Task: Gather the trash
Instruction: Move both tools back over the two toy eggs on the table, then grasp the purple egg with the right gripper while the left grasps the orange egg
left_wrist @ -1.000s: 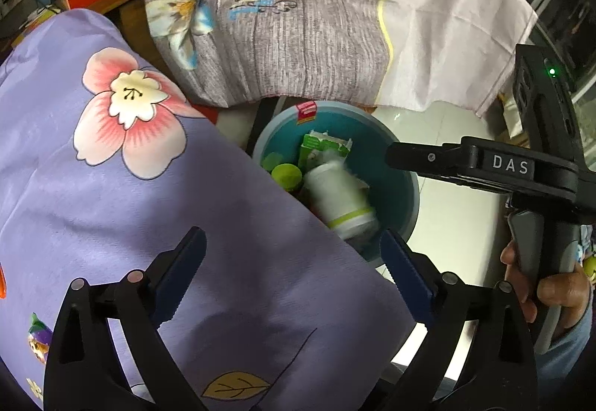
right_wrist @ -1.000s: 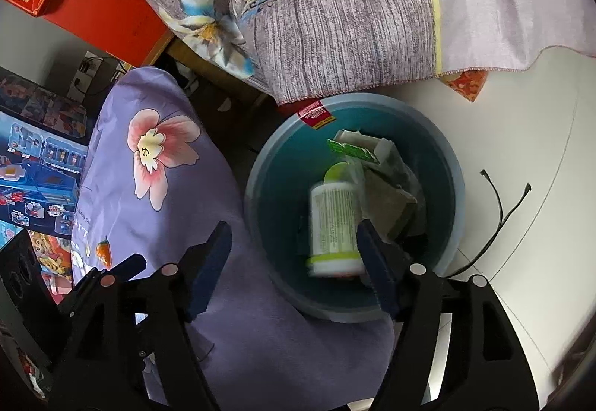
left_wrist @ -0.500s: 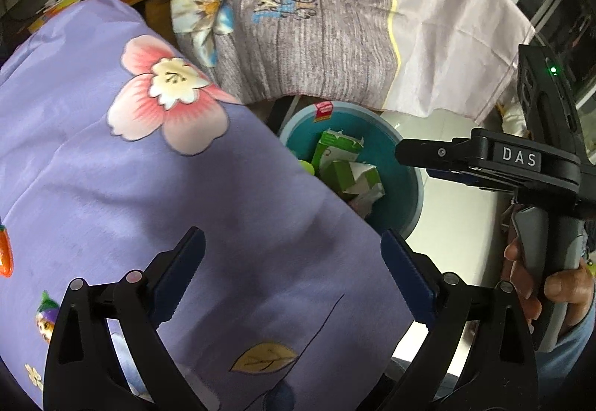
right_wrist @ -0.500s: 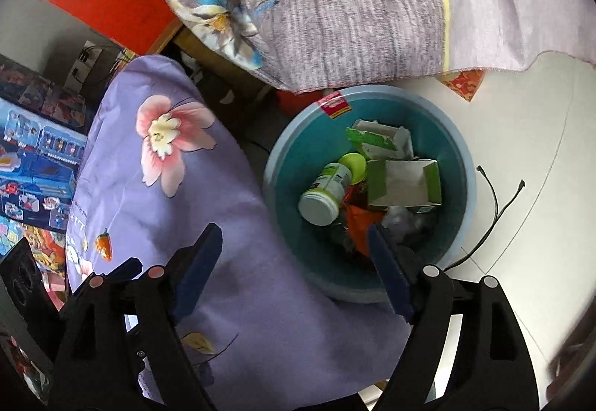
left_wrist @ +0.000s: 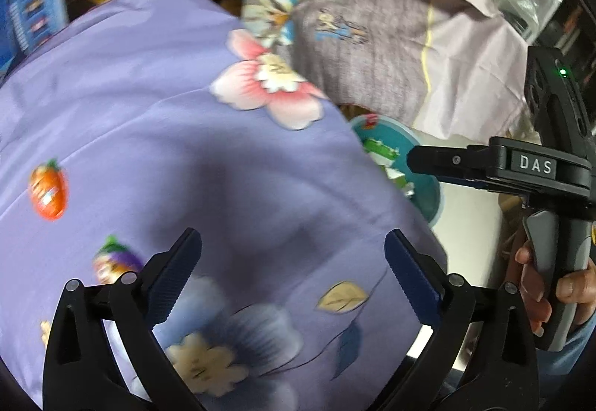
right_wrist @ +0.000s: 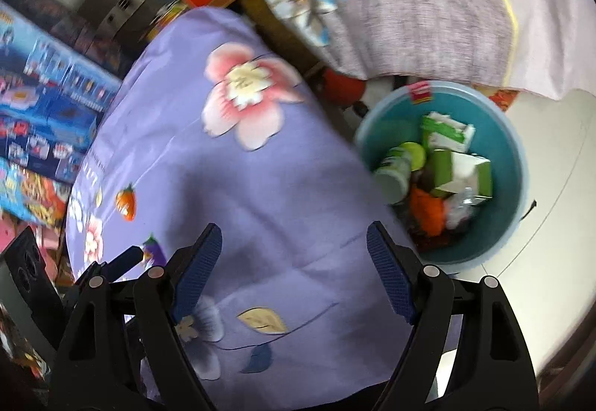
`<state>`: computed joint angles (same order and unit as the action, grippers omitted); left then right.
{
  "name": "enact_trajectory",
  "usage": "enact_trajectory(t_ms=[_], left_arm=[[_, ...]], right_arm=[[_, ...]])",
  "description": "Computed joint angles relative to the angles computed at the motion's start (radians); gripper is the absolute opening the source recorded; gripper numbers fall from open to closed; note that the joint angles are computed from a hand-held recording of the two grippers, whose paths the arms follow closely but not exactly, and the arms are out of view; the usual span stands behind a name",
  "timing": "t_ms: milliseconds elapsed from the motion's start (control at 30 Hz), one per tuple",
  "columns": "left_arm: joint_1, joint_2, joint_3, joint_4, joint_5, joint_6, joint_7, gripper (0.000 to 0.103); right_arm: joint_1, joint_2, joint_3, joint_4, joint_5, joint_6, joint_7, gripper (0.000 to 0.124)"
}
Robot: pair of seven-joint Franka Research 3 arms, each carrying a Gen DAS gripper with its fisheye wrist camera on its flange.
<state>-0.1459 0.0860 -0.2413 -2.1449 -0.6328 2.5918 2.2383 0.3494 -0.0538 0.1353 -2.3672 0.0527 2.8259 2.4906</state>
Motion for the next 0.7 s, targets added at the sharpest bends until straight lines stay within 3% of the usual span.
enact_trajectory(t_ms=[400, 700], left_arm=[[0.112, -0.06, 0.106, -0.109, -0.042, 0.026, 0.053, 0.099], [0.187, -0.06, 0.147, -0.141, -0.062, 0.067, 0.124, 0.099]], right_arm=[[0.124, 0.264, 0.006, 0.357, 0.005, -0.159, -0.101, 0.076], [0.231, 0.487, -0.022, 0.654, -0.007, -0.286, -0.183, 0.076]])
